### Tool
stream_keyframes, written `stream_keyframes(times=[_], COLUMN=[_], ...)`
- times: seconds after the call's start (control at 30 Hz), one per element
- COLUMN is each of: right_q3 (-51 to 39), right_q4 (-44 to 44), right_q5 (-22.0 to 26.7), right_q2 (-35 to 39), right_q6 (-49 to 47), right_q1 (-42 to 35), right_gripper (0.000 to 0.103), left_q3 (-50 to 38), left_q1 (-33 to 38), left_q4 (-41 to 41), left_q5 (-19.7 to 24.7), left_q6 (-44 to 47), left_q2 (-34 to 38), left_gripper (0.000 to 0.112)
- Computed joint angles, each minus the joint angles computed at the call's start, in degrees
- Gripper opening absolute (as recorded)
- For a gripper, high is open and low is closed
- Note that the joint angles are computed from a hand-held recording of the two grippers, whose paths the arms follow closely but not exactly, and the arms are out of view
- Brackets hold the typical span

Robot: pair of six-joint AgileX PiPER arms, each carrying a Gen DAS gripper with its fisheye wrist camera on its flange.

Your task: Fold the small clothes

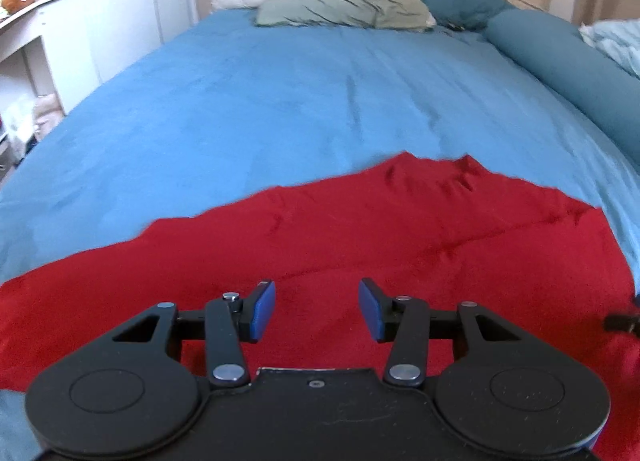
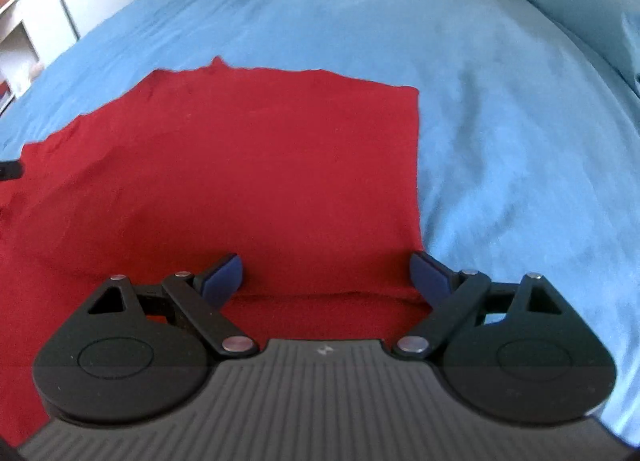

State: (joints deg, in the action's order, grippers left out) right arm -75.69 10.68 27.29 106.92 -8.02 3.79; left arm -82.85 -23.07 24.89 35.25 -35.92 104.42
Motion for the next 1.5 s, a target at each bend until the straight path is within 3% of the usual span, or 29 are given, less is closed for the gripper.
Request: stream_keyframes(times=[0.13, 0.23, 0.33, 0.4, 0.47, 0.57, 0.7, 0.87, 0.93, 1.03, 1.27, 1.5], right_q3=[-6.9, -19.6, -33.8, -36.2, -37.4, -37.7, -28.1, -22.9, -23.6, -22.6, -26.5, -37.5], right_q4=[9.1, 8.9, -2.0, -3.6, 1.5, -0.9, -0.3, -9.0, -11.9, -15.6, -24.4, -30.1], right_q5=[-1.1, 3.0, 9.9, 9.4, 10.7, 13.8, 10.9, 13.6, 15.3, 17.1, 21.3, 26.7], right_q2=[3.0, 11.7, 21.7, 24.0, 24.4, 22.5, 12.5, 2.5, 1.3, -1.0, 2.9, 12.9], right_q6=[-7.9, -5.5, 3.0, 3.9, 1.5, 1.9, 0.5, 10.9, 15.1, 21.0, 38.2, 48.6], right_q1=[0.0, 0.4, 0.7, -0.7, -2.7, -1.8, 0.7, 7.7, 11.3, 16.9, 29.1, 37.0], right_gripper=[0.103, 0.103, 0.103, 0.103, 0.103, 0.103, 0.103, 0.103, 0.103, 0.103, 0.103, 0.103], left_q3=[0.2, 1.3, 1.9, 2.3, 2.5, 2.1, 4.1, 6.5, 7.8, 10.2, 17.1, 20.7], left_q1=[-0.1, -0.4, -0.5, -0.1, 0.5, 0.6, 0.3, 1.7, 3.7, 8.5, 30.3, 52.8], left_q4=[-2.2, -2.1, -1.3, -2.0, -2.9, -3.6, -3.8, -3.9, -4.8, -5.9, -16.8, -28.1], left_q5=[-0.2, 0.0, -0.6, -1.3, -2.1, -1.0, 0.1, 5.1, 6.7, 8.1, 6.8, 2.5], left_q6=[2.3, 0.6, 0.0, 0.9, 1.8, 2.4, 1.3, -1.2, -1.4, -0.4, 11.6, 27.4], left_q2=[2.0, 2.7, 2.5, 2.5, 2.5, 1.8, -3.6, -12.4, -16.2, -21.3, -26.8, -23.9], left_gripper=[0.052, 0.052, 0.053, 0.053, 0.054, 0.054, 0.054, 0.055, 0.063, 0.073, 0.075, 0.074])
